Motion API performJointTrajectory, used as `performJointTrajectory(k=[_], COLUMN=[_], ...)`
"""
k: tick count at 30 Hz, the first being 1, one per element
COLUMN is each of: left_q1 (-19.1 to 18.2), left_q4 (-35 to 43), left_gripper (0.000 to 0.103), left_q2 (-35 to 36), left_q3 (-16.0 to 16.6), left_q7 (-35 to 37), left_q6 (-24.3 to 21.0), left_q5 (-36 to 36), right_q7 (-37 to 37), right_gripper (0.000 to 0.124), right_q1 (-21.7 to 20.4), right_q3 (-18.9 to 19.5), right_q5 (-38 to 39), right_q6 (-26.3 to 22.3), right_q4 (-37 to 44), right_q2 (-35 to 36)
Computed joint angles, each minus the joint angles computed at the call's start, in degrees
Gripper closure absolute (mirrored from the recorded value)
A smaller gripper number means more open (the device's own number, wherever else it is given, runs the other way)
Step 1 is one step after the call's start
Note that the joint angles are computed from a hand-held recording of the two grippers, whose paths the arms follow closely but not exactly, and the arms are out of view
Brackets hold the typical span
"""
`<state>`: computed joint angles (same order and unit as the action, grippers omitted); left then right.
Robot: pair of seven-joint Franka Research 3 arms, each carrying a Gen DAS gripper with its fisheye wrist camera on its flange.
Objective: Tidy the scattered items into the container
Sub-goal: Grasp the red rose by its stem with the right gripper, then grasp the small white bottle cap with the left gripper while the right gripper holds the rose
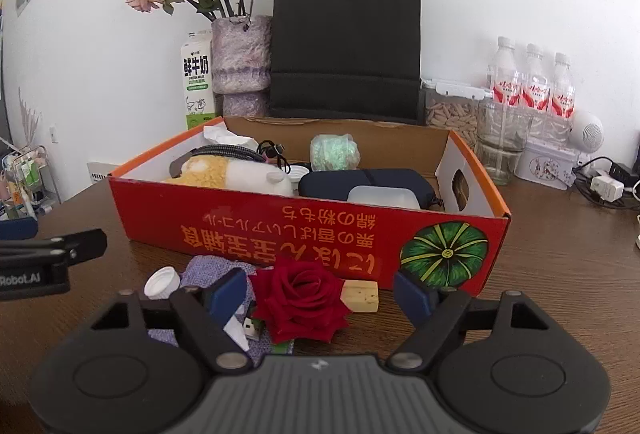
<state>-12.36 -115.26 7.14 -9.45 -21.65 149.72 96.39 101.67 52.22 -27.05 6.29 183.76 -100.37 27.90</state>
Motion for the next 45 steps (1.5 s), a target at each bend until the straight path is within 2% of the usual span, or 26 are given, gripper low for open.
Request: performJointTrajectory(k=[5,6,10,12,23,30,36,40,45], left_q1=[-0.20,-0.28,-0.43,-0.50,-0.36,-0.29,-0.64,-0.66,-0.89], left_q4=[0.55,0.61,0.73,0.67,0.64,0.75,1.09,1.41,1.39], left_gripper=[0.000,0.000,0.000,0.000,0.000,0.000,0.000,0.000,0.000], left_q2=[0.70,0.82,1.03,1.02,1.05,1.20,1.52,1.84,1.80], left_q3=[0.03,0.06,0.26,0.32,0.49,0.57,0.51,0.67,0.78], left_q7=[2.21,2.54,3.12,3.06,3.18,3.95,5.57,6.93,6.57], left_q6=[-0.21,-0.30,-0.31,-0.37,0.27,0.64,0.07,0.27,0.52], left_q5=[-1.89,-2.09,-2.61,-2.61,-2.80,-3.89,-4.47,-5.98,-4.70], right_q7=[-3.16,-5.89,-6.75,-7.32,-15.27,-20.07,-24.14,-26.56,-29.91], right_gripper=[0.078,0.086,0.094,0.095,0.097,0.097,0.097,0.097,0.097], right_q1=[-8.68,-10.03,-9.49,-5.56,-4.04,-2.44,-5.35,-9.66,-12.09], right_q3=[10.32,12.31,12.19,8.05,7.88,6.28,9.14,13.89,16.68], right_q5=[0.20,1.85,1.72,3.54,10.85,17.07,20.29,20.60,23.02], right_q6=[0.05,0.52,3.44,5.07,7.79,10.42,11.03,12.09,12.39], right_q4=[-0.04,-0.41,-2.46,-3.23,-4.83,-6.63,-7.88,-8.83,-9.27], right_q2=[-1.30,-1.68,-2.59,-2.43,-3.37,-4.49,-5.87,-7.03,-7.66])
